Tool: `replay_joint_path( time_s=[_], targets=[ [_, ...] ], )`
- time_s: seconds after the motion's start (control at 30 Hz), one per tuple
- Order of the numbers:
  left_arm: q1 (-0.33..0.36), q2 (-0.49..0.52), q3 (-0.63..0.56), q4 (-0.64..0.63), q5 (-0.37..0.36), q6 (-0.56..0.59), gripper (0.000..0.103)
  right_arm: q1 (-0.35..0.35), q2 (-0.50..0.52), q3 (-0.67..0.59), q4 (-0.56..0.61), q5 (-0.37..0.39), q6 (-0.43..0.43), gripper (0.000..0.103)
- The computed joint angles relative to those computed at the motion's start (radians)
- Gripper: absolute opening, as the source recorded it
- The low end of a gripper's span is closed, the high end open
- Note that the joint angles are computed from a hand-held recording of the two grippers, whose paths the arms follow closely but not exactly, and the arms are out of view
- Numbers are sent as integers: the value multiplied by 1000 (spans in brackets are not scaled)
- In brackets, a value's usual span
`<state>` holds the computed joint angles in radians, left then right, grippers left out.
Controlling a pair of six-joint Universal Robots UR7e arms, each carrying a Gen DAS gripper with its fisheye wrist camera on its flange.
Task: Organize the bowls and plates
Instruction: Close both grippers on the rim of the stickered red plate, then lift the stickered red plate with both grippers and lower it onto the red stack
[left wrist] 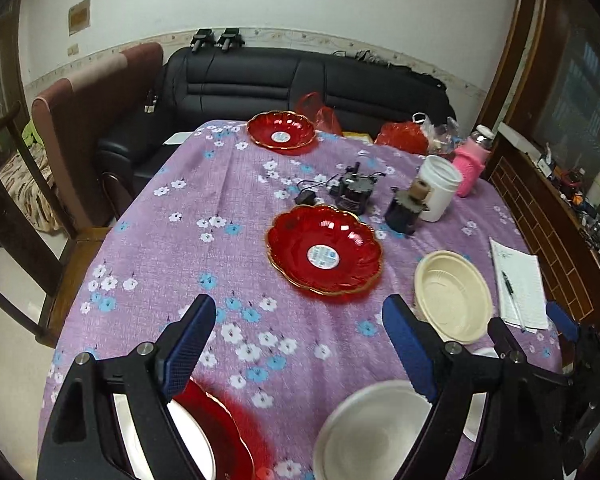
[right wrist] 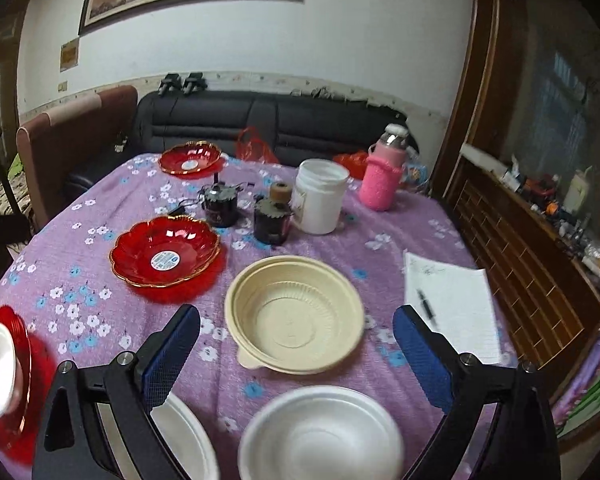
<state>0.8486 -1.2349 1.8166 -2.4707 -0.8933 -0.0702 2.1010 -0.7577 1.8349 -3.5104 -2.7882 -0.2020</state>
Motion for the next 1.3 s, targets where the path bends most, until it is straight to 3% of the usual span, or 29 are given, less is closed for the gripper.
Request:
replay_joint_path(
  time_s=[0.07,0.17,0.3,0.43,0.5,0.53,0.6,0.73,0.97,1.1,1.17,1.23,1.3],
  targets=[
    [13,26,-25,-6,11,14,85,-18,-2,-25,94,19,54,99],
    [39,68,-74,-2,17,34,85,-50,-28,-51,247,116,147,99],
    [84,135,-150,24,8,60,85,-116,-101,-66,385,397,241,99],
    [136,199,-228,90,3,26,85,-171,-112,-126,480,547,281,93],
    [177,229,-287,171,-64,-44,85,-188,-95,-173,557,568,286,73],
    [192,241,-310,198,-88,-71,84,-196,-84,-196,593,566,292,71],
    [220,270,-356,247,-128,-119,81,-208,-52,-246,652,546,296,71],
    [233,317,-408,285,-127,-146,77,-233,8,-337,770,513,335,70],
    [251,412,-522,369,-153,-171,76,-278,68,-450,919,534,403,70],
    [251,443,-547,378,-154,-162,65,-293,95,-502,985,558,424,70],
    [255,461,-574,419,-168,-163,47,-292,106,-516,996,548,416,69],
    [250,469,-576,428,-128,-178,32,-294,110,-523,1011,561,418,51],
    [244,469,-568,422,-103,-175,28,-293,114,-529,1028,562,424,27]
  ],
)
